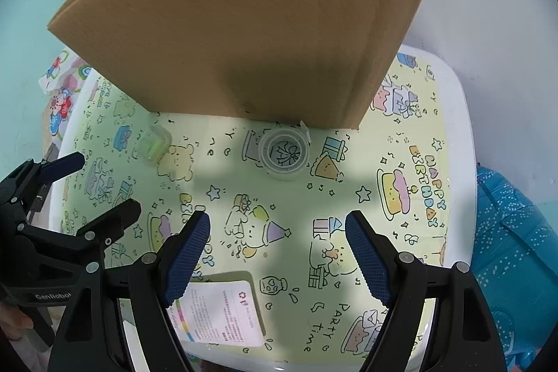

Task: Organize objects
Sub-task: 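Lower the left gripper toward the green block while the right gripper lowers onto the clear round cup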

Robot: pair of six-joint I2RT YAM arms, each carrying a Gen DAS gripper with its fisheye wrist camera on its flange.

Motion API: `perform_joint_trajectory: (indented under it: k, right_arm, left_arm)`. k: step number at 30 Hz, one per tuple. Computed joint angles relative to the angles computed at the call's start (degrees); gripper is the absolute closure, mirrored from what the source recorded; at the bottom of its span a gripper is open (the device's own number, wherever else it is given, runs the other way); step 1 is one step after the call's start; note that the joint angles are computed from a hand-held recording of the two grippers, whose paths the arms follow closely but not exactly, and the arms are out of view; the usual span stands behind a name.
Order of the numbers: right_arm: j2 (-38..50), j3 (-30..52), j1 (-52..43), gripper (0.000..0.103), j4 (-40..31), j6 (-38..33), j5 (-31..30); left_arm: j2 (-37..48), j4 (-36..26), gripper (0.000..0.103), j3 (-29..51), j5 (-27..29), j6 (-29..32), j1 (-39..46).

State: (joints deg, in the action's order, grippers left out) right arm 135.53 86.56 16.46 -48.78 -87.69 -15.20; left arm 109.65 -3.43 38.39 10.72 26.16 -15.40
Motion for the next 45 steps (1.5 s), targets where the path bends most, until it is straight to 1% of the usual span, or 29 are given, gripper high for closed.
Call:
perform_joint_trajectory:
  k: [5, 7, 12, 14, 17, 21, 30, 36, 40, 42, 45]
  right_arm:
    - [1.45, 0.79, 0.38, 0.021, 0.73, 0.52, -0.24]
    - [1.13, -0.79, 0.52, 0.021, 3.41, 0.37, -0.31]
    - [1.46, -1.92, 0.73, 0.021, 5.18, -0.85, -0.57]
    - [1.65, -2.44, 0.94, 0.021, 6.18, -0.82, -0.44]
    - [2.25, -2.32, 1.14, 0.021, 6.49, -0.60, -0.59]
    - [3.34, -1.73, 1.45, 0.021, 6.38, -0.34, -1.07]
    - [5.45, -0.65, 2.10, 0.021, 7.74, 0.87, -2.16]
    - [6.34, -0.26, 2.24, 0.021, 9.53, 1.83, -3.47]
    - [7.50, 1.31, 2.51, 0.022, 8.30, 2.55, -3.79]
    - [7.46, 1.07, 2.64, 0.022, 8.78, 2.72, -4.18]
    - [6.94, 0.27, 2.74, 0.022, 9.63, 2.60, -4.74]
  left_arm:
    - [2.65, 1.66, 0.000, 0.83, -0.21, -0.20, 0.13]
    - [3.55, 2.13, 0.000, 1.17, -0.35, -0.38, -0.01]
    - [4.70, 4.42, 0.000, 0.92, -1.12, -0.10, -0.27]
    - [5.64, 4.19, 0.000, 1.59, -0.68, 0.11, -0.18]
    - [6.91, 3.49, 0.001, 2.83, -0.06, -0.15, 0.06]
    - [8.17, 5.62, 0.002, 2.87, -1.60, -0.36, -0.67]
    - [10.90, 7.64, 0.003, 4.19, -2.42, -1.40, -2.05]
    - [10.64, 10.36, 0.004, 2.99, -3.76, -1.39, -3.56]
    - [10.64, 11.02, 0.004, 2.84, -3.24, -1.58, -3.74]
    - [11.22, 10.83, 0.004, 3.33, -2.74, -1.86, -3.60]
    - [12.18, 10.48, 0.008, 3.95, -2.16, -2.08, -3.37]
